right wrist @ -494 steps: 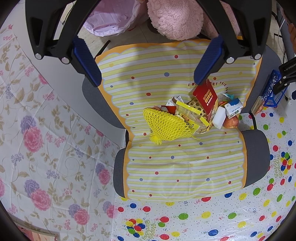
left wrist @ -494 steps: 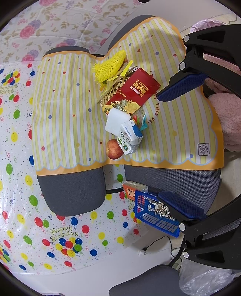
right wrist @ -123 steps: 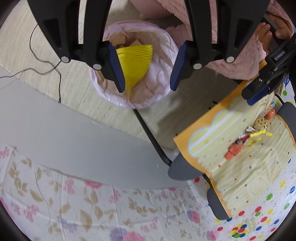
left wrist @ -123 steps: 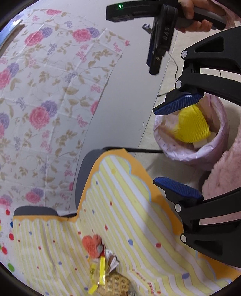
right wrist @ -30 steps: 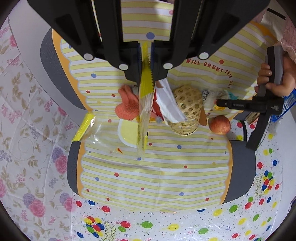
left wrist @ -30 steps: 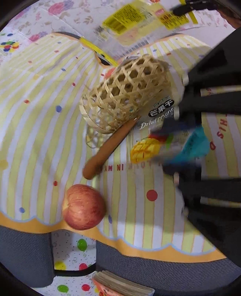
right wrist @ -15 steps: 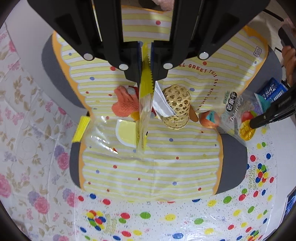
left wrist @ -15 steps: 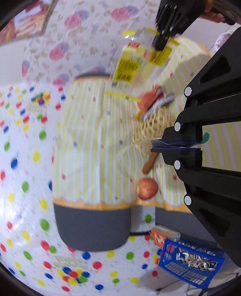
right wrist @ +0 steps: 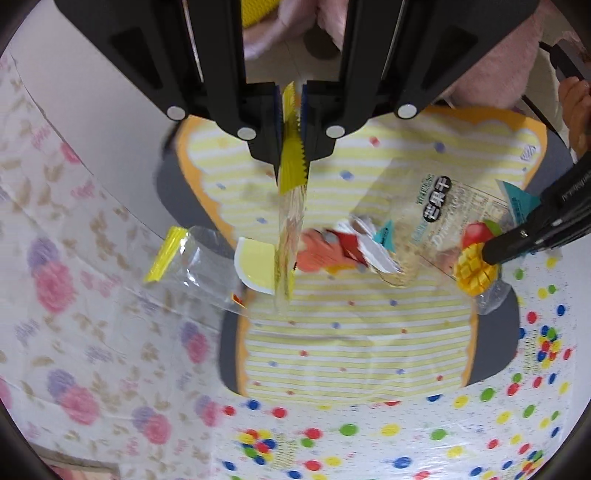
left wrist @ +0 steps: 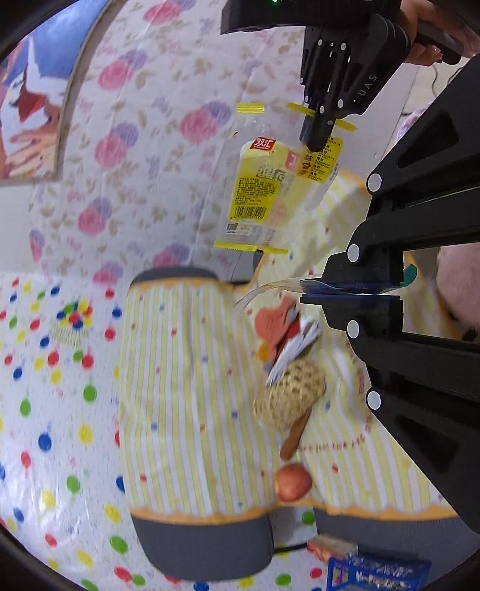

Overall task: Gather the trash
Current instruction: 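Carry the wrapper and packet over the wastebasket and open both grippers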

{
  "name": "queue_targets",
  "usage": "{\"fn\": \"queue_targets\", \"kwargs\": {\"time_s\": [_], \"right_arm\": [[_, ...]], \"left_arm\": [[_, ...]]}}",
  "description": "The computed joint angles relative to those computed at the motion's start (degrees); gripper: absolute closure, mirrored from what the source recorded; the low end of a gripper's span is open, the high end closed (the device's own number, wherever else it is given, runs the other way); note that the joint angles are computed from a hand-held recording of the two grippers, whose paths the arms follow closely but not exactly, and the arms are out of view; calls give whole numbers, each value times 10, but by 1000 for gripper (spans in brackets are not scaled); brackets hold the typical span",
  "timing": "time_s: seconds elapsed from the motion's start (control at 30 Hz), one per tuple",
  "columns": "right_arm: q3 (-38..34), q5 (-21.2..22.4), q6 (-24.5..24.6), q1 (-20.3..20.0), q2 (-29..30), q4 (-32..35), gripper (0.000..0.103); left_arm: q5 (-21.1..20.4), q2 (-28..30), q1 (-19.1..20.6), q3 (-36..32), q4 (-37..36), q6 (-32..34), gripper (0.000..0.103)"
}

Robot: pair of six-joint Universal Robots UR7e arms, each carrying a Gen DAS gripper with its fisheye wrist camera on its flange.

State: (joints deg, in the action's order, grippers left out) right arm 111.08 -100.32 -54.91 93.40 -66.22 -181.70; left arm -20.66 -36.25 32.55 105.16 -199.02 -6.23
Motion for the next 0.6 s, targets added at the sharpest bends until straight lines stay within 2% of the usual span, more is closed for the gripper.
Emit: {"fn": "queue_targets", "kwargs": {"time_s": [0.33, 0.6], "right_arm": [[67, -58, -5, -42, -82, -36, 96], [111, -121, 14, -85, -131, -35, 95]], "left_arm": [[-128, 60, 0, -43, 27, 9, 100], [-221, 99, 7, -79, 82, 0, 100]]}}
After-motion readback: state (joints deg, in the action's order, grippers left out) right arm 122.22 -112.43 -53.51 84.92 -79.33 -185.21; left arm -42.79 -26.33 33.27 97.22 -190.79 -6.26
